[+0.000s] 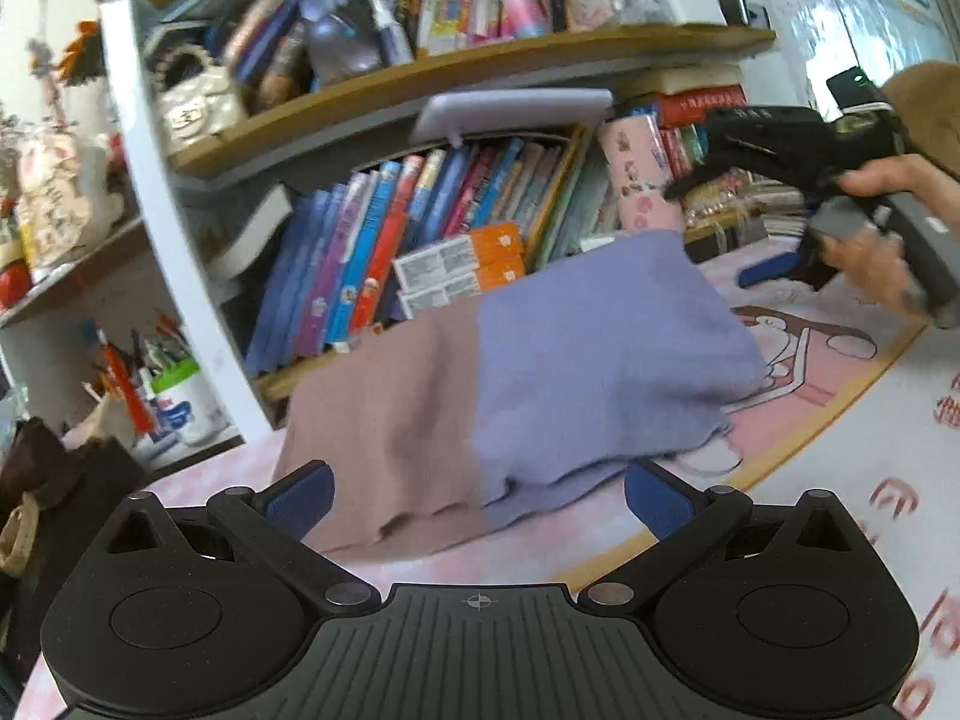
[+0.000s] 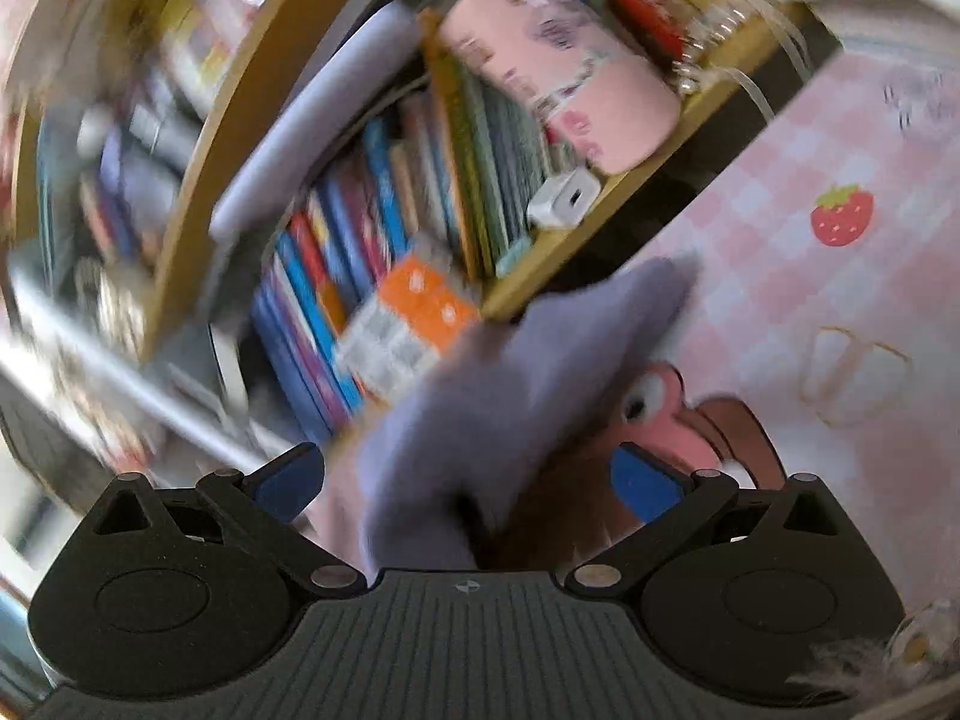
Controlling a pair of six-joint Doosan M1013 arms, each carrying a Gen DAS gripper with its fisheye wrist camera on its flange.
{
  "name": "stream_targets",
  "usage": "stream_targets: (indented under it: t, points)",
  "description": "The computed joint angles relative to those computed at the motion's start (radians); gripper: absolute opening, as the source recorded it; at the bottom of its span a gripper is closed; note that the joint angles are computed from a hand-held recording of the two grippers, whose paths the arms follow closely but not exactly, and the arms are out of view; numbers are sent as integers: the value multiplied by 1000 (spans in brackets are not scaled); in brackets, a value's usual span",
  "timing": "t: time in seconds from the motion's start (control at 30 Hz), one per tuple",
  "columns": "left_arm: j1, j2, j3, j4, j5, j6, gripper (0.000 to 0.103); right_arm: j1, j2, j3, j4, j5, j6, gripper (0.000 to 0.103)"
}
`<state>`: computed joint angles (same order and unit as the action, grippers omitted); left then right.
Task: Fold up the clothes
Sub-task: 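Grasp the folded sweater edge with the left gripper while the right gripper grasps it too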
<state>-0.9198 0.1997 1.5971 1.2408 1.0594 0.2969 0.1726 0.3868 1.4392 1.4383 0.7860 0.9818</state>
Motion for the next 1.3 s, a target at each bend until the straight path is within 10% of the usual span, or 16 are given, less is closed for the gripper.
stream_targets:
  t: [0.33, 0.6, 0.63, 0.7, 0.77, 0.93, 1.0, 1.07, 1.2, 1.3]
  points:
    - [25, 166, -223, -74, -82, 210, 103, -33, 66, -35, 101, 82, 83, 94]
    - [47, 301, -363, -25, 7, 392, 102, -32, 67, -38, 82, 117, 89, 91]
    - [56, 297, -359, -50, -5, 392, 90, -32, 67, -36, 86, 126, 83, 91]
    - [73, 277, -341, -121, -20, 385, 28, -29, 71, -40, 92, 154, 79, 88]
    - [80, 230, -287, -158, -72, 337, 11, -26, 76, -46, 92, 185, 79, 88]
    - [38, 125, -150, -101, -134, 275, 9, -9, 74, -62, -6, 186, 154, 71]
    - [10, 91, -109, -74, -138, 249, 9, -7, 71, -61, -52, 173, 205, 29]
    - [-11, 65, -79, -61, -136, 199, 8, -10, 62, -45, -19, 186, 178, 16]
    - [-36, 22, -33, -54, -187, 73, 8, -26, 26, 12, 154, 233, 41, 12]
    - [-35, -34, 8, 39, -379, -14, 8, -57, -19, 84, 456, 351, -165, 12]
